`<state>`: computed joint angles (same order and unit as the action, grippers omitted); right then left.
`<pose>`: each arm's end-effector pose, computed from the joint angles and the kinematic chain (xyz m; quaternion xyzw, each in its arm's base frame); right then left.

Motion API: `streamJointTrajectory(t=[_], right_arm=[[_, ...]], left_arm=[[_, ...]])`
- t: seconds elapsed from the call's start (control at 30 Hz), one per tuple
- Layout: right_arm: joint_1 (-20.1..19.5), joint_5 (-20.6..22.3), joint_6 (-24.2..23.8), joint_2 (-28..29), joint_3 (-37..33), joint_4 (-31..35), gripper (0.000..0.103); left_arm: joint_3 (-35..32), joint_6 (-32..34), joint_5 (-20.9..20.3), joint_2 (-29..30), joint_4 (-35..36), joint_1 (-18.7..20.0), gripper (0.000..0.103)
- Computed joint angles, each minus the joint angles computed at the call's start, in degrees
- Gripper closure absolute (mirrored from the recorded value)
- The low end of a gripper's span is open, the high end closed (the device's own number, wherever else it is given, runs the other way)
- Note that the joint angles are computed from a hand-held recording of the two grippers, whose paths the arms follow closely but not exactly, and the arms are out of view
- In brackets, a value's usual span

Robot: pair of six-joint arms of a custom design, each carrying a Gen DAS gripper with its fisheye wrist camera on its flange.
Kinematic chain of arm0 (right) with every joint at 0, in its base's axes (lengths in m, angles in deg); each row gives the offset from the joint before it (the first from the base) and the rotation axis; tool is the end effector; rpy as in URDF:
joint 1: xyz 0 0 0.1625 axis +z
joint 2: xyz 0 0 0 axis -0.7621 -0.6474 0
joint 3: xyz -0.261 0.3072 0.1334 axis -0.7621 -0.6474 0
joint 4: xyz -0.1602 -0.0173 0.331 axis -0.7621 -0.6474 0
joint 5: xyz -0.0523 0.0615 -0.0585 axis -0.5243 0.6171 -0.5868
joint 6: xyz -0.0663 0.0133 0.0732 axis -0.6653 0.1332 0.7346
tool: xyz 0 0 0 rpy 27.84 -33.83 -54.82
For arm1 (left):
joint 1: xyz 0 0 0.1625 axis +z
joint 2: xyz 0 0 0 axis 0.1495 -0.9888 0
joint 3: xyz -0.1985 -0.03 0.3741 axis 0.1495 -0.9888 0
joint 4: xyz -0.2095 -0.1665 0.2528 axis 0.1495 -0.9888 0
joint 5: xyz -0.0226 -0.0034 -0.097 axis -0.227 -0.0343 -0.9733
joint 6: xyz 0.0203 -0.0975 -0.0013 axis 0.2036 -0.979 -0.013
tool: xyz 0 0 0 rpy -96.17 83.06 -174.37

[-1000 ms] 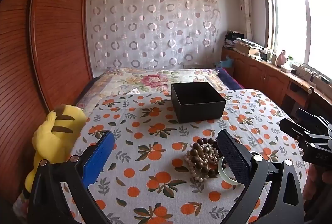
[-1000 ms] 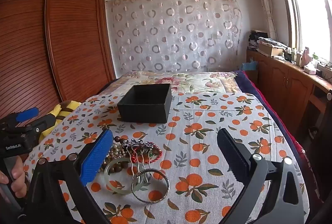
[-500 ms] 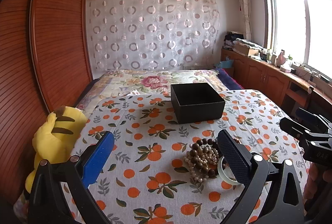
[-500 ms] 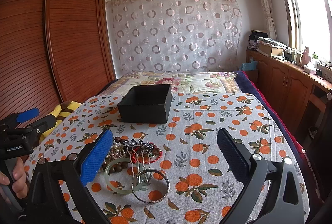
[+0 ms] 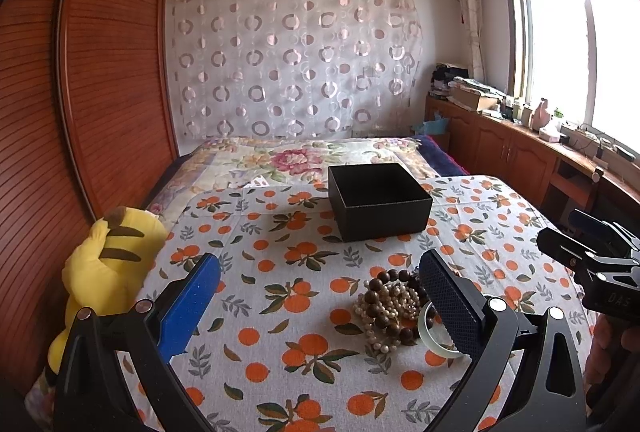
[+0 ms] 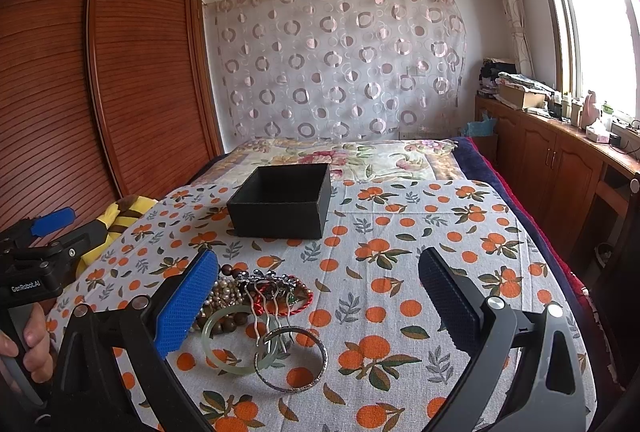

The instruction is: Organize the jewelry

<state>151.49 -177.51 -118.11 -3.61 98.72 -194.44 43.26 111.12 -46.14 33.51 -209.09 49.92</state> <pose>0.2662 -0.8051 0.2493 0.2229 -0.8108 0.4767 0.2564 -0.2446 -0.7787 0.2350 0.2673 0.8019 -0.4478 0.2916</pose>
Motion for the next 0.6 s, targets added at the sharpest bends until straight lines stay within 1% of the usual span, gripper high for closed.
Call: streamJointTrajectory(t=[0.07, 0.6], right_arm=[[0.02, 0.01, 0.04, -0.04, 0.04, 0.01, 0.002], [-0.02, 0.12, 0.03, -0.17, 0.31, -0.22, 0.002]], left_arm=[[0.53, -0.01, 0.15, -0.72, 0.01, -0.45, 0.006], [0.89, 0.33, 0.08, -0.93, -0.78, -0.57, 0.006]])
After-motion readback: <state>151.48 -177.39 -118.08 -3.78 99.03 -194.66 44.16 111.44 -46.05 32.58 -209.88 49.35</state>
